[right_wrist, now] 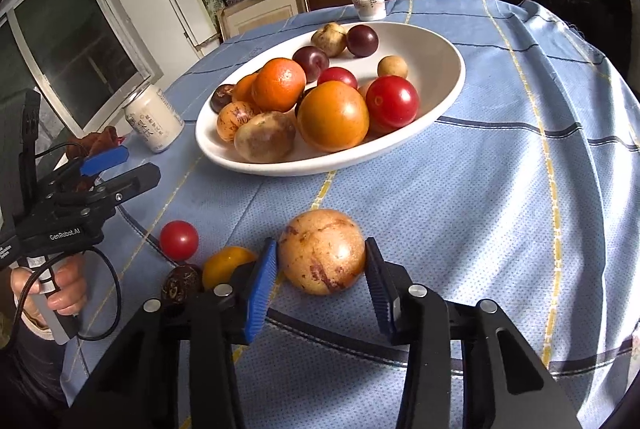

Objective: Organize fruits
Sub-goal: 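Grasp the large speckled tan fruit with the right gripper while the left grasps a red tomato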

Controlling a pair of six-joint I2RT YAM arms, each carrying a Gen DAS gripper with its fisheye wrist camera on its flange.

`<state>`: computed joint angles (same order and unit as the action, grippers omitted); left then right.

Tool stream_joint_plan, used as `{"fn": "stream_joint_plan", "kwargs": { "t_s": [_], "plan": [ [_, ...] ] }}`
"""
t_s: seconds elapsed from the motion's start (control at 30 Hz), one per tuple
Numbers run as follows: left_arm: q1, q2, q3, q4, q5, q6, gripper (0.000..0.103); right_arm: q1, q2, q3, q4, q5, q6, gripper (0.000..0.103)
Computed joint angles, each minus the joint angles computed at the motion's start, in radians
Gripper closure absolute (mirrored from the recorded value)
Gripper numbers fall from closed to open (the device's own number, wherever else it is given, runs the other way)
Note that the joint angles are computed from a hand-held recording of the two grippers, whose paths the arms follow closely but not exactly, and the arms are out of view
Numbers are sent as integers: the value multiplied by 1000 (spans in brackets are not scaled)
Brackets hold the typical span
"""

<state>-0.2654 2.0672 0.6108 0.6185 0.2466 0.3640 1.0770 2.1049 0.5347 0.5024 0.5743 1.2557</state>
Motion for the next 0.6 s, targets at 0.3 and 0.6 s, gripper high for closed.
{"fn": "stream_joint_plan", "kwargs": {
  "t_s": [0.3,0.6],
  "plan": [
    [9,19,41,-123,75,45,5,58,-100,-116,46,117,101,59],
    [31,65,134,-348,237,109,39,55,-97,-116,59,104,92,59]
  ]
}}
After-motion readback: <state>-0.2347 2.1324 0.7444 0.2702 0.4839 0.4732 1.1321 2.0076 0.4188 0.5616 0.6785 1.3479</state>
